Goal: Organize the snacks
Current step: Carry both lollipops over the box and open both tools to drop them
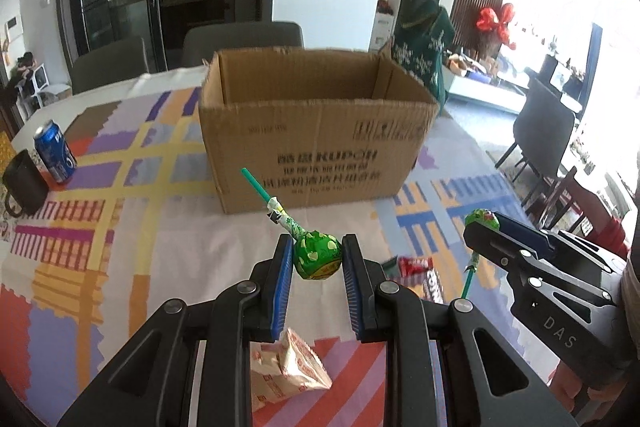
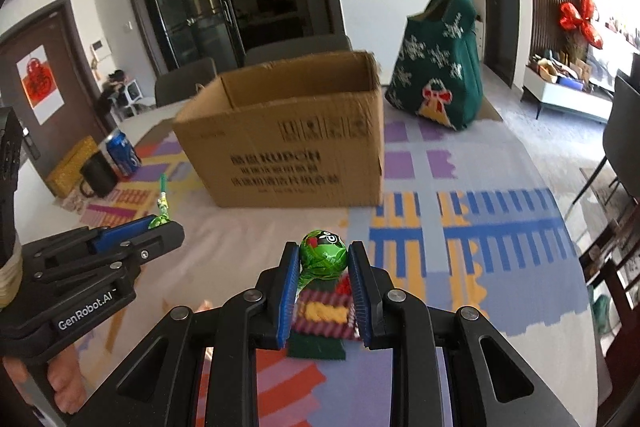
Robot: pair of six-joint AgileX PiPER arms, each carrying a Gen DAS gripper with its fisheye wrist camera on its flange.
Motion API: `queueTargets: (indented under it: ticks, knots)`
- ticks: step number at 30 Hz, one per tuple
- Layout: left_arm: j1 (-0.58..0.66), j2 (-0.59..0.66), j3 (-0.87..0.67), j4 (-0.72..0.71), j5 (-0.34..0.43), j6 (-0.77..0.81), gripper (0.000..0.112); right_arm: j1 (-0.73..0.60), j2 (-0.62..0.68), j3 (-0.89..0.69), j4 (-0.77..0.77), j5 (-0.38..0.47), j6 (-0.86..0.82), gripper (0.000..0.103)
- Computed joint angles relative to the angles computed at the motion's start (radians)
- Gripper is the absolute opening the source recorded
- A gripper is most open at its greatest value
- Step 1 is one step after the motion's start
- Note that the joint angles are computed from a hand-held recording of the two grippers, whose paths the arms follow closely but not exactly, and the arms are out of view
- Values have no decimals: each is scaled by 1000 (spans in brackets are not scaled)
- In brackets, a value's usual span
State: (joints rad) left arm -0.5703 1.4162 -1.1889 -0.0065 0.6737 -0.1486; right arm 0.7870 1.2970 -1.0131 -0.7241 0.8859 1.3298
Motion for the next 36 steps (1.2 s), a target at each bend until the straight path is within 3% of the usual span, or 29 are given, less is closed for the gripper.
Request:
queueTargets:
  ticks: [20,36]
  knots:
    - [88,91,-277,36,23,43,25,-99,127,-263,-27,-56,-196,26]
    - [132,301,-597,-24,99,139,25,-236,272,-535,17,-98,-402,26]
